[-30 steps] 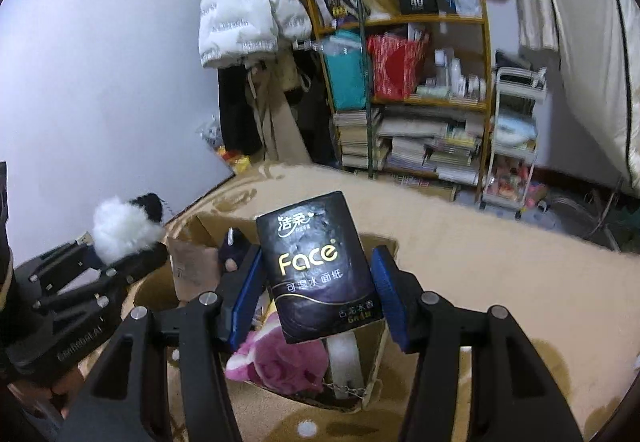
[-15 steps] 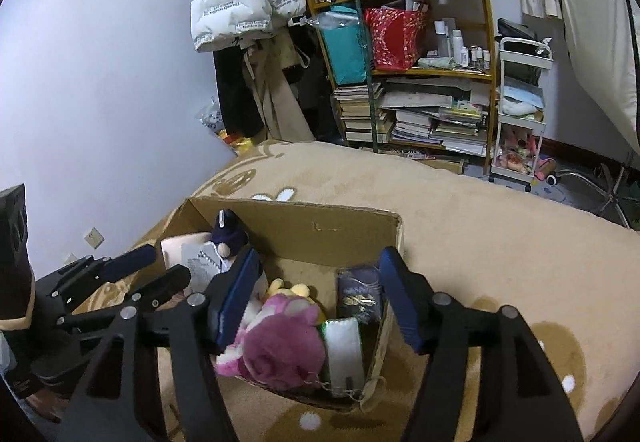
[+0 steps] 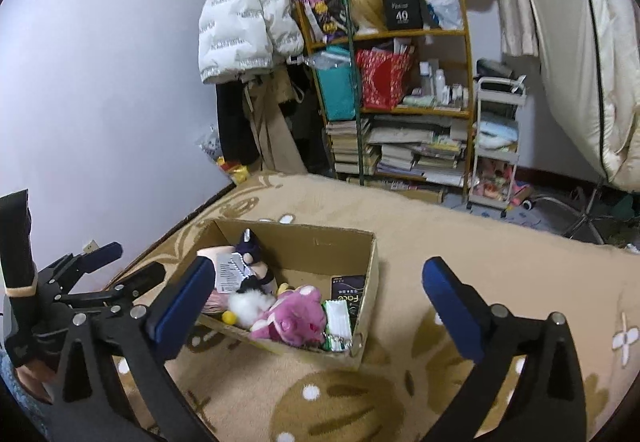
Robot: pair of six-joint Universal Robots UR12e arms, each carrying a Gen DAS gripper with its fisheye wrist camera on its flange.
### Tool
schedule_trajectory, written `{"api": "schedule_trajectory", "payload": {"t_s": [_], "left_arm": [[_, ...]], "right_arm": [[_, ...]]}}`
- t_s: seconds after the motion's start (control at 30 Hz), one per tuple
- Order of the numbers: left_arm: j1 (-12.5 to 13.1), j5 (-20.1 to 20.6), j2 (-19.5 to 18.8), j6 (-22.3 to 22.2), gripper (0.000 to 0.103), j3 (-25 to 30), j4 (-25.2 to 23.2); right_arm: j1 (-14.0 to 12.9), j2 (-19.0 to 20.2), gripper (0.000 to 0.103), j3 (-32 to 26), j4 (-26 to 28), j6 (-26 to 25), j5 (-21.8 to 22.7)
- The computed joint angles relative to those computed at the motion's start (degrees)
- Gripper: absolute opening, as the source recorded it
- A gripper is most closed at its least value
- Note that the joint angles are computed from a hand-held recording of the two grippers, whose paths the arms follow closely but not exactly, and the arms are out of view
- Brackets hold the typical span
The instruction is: Organize soft objects
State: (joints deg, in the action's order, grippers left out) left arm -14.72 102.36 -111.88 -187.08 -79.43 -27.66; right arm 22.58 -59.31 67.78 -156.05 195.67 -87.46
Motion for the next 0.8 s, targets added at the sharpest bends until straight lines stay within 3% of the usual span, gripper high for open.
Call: {"api": "schedule_trajectory", "payload": {"t_s": [0.23, 0.43, 0.57, 0.8], "left_arm": [[-1.39, 4.62, 4.11, 1.95, 0.102, -4.07, 3.92], [-1.99, 7.17, 7.95, -0.1, 0.102, -7.66, 5.2], [-2.82, 10.46, 10.0, 1.98, 0.102, -9.55, 6.63], [-3.28, 12.01, 13.69, 0.57, 0.102, -13.23, 9.39]], "right_arm": [[0.95, -4.47, 0.103, 5.17, -4.02, -0.09, -2.95], [1.86, -8.58, 0.103, 10.44, -9.21, -0.67, -4.22], [2.53, -10.91, 0.103, 13.22, -11.69, -1.31, -5.46], [3.47, -14.36, 0.103, 17.72, -14.19, -1.1, -7.65]]}}
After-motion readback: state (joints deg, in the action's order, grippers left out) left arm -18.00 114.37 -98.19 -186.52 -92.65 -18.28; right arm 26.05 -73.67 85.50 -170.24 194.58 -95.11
